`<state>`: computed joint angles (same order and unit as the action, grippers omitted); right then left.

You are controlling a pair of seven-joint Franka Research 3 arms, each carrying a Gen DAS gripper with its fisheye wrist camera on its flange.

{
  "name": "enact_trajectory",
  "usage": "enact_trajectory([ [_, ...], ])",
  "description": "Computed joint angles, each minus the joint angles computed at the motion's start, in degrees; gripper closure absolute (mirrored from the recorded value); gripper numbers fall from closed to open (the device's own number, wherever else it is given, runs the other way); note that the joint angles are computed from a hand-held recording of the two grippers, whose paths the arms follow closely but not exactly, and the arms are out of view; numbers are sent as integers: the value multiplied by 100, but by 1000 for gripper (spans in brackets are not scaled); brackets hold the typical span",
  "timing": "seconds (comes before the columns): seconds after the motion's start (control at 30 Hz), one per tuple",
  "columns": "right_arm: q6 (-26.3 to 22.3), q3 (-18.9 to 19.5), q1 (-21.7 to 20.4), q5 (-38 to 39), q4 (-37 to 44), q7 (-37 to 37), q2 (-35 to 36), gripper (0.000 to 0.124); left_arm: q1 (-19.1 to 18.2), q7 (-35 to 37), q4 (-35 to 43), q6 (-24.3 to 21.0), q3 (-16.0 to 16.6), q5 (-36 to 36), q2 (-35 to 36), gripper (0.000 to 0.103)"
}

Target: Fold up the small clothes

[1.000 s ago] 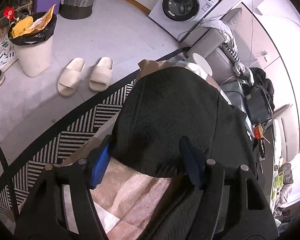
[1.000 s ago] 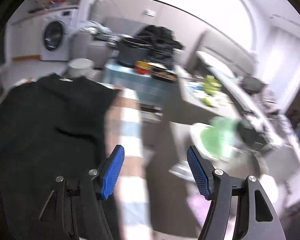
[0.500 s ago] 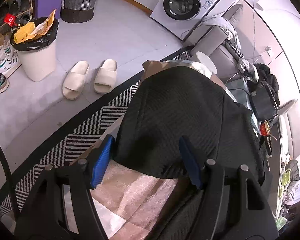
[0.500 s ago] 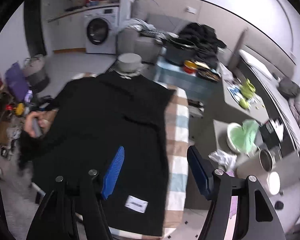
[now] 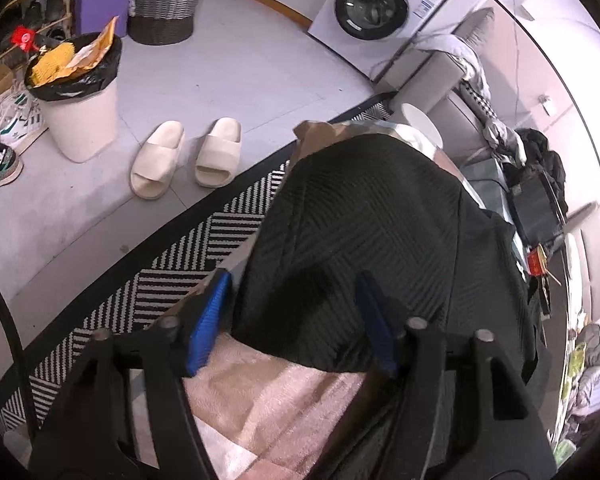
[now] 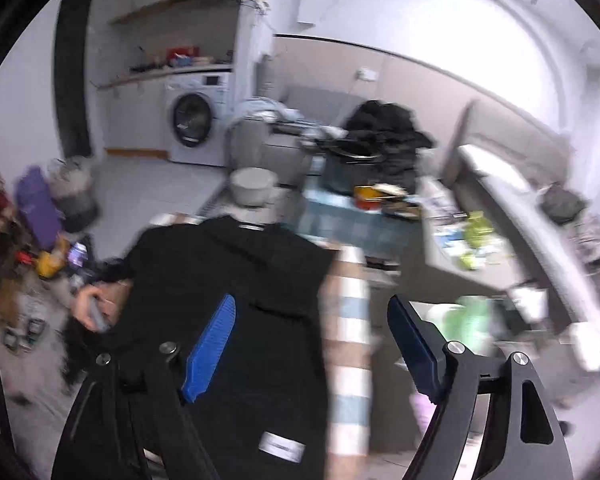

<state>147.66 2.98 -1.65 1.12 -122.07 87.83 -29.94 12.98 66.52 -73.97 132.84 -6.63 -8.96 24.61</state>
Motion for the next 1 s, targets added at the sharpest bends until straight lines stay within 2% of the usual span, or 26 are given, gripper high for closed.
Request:
enact_trajectory([
  [0.03,321,-130,246,314,-67,-110,197,44,-23,-88,-20,24,38,53,-5,61],
  [0.1,1070,-302,653,869,-147,-375,654,44,-26,-217,-114,155,82,105,-39,88],
  [0.17,1595,-237,773,1079,-75,-393,1183,44,85,-161,-287,401,11,-107,-118,98],
  [0.23,1744,-259,953,1333,181,-519,1759,44,85,-161,-329,529,26,-92,-149,100],
  [0.3,2024,-344,1218,1783,396,-976,2250,44,40,-139,-319,651,47,14,-160,100],
  [0.37,2112,-214,1150,1554,591,-748,2660,44,19,-41,-243,626,29,94,-143,100],
  [0.43,2080,-213,1255,2288,855,-1380,3022,44,9,10,-258,658,20,116,-168,100],
  [0.53,1983,-123,1191,2797,1251,-1876,3528,44,-12,99,-257,776,7,140,-204,100],
  [0.73,1785,12,985,2892,1985,-1954,4401,44,-190,435,169,975,-100,285,-150,101],
  [0.87,1610,61,866,2933,2480,-1879,4904,44,-386,970,678,937,-382,162,-9,101],
  [1.0,1455,-5,859,2706,2933,-1617,5341,44,-608,1888,1023,520,-887,-366,94,100],
])
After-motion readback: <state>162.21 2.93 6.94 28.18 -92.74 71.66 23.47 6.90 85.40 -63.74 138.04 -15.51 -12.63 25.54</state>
